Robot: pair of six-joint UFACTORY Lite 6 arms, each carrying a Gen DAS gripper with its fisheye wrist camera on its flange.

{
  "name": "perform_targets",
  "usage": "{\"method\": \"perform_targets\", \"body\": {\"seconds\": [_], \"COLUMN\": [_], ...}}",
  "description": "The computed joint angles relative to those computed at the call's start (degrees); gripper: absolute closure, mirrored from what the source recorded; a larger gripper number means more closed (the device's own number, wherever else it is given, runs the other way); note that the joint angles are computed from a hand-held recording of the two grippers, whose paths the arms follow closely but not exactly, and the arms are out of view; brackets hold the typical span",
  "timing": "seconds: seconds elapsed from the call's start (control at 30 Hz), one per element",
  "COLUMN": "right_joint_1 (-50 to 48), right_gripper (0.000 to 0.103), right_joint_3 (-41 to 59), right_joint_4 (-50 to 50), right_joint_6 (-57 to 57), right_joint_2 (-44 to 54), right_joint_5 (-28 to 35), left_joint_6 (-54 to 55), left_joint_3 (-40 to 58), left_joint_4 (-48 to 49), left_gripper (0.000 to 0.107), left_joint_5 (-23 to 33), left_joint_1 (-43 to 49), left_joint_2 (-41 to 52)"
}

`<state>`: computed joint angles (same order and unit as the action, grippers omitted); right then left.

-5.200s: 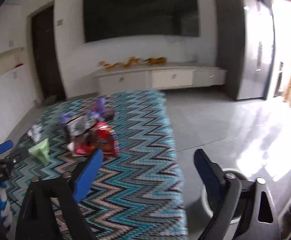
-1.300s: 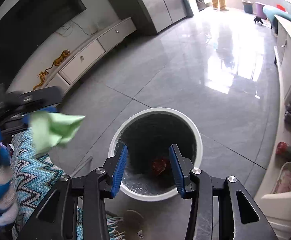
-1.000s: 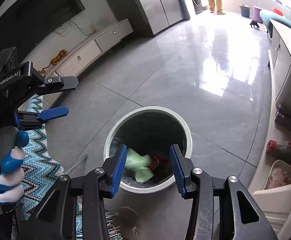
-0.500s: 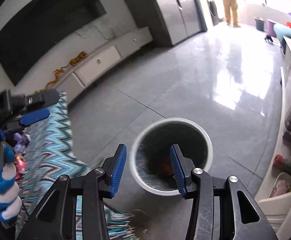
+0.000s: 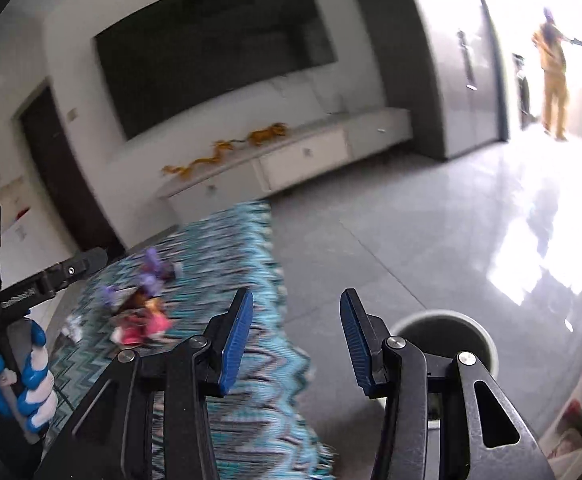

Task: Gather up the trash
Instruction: 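Move both tools back to the blanket toward the remaining trash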

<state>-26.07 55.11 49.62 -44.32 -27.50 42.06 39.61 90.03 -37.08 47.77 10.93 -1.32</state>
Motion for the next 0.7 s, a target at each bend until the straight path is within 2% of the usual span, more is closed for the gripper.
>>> {"method": "perform_targets", "body": {"seconds": [0.13, 0.27, 0.33, 0.43, 0.57, 0.7], "right_joint_1": [14.4, 29.0, 34.5, 40.0, 44.0, 44.7], "right_gripper": [0.058, 0.058, 0.058, 0.058, 0.057, 0.057], "right_joint_3": [3.9, 8.3, 10.6, 16.0, 24.8, 33.9], "right_joint_4": [-8.7, -18.0, -22.1, -26.0, -30.6, -31.1], "right_joint_6": [10.3, 20.7, 25.5, 29.2, 33.3, 34.8], "right_joint_2": [3.0, 11.9, 17.3, 27.2, 39.1, 48.7], "right_joint_5": [-5.3, -11.0, -13.0, -14.4, -14.2, -12.7], "left_joint_6": [7.3, 3.8, 0.6, -4.9, -9.8, -12.2], "left_joint_3": [2.7, 11.6, 14.5, 22.4, 30.5, 34.7], "left_joint_4": [-3.3, -0.4, 2.2, 5.1, 8.5, 11.8], "left_gripper": [0.026, 0.026, 0.026, 0.025, 0.025, 0.025], "left_joint_5": [-0.2, -1.4, -4.1, -4.5, -3.5, -3.8], "left_joint_1": [16.1, 25.5, 27.7, 30.6, 30.6, 28.8], "left_joint_2": [5.0, 16.3, 20.8, 30.1, 38.5, 43.0]}}
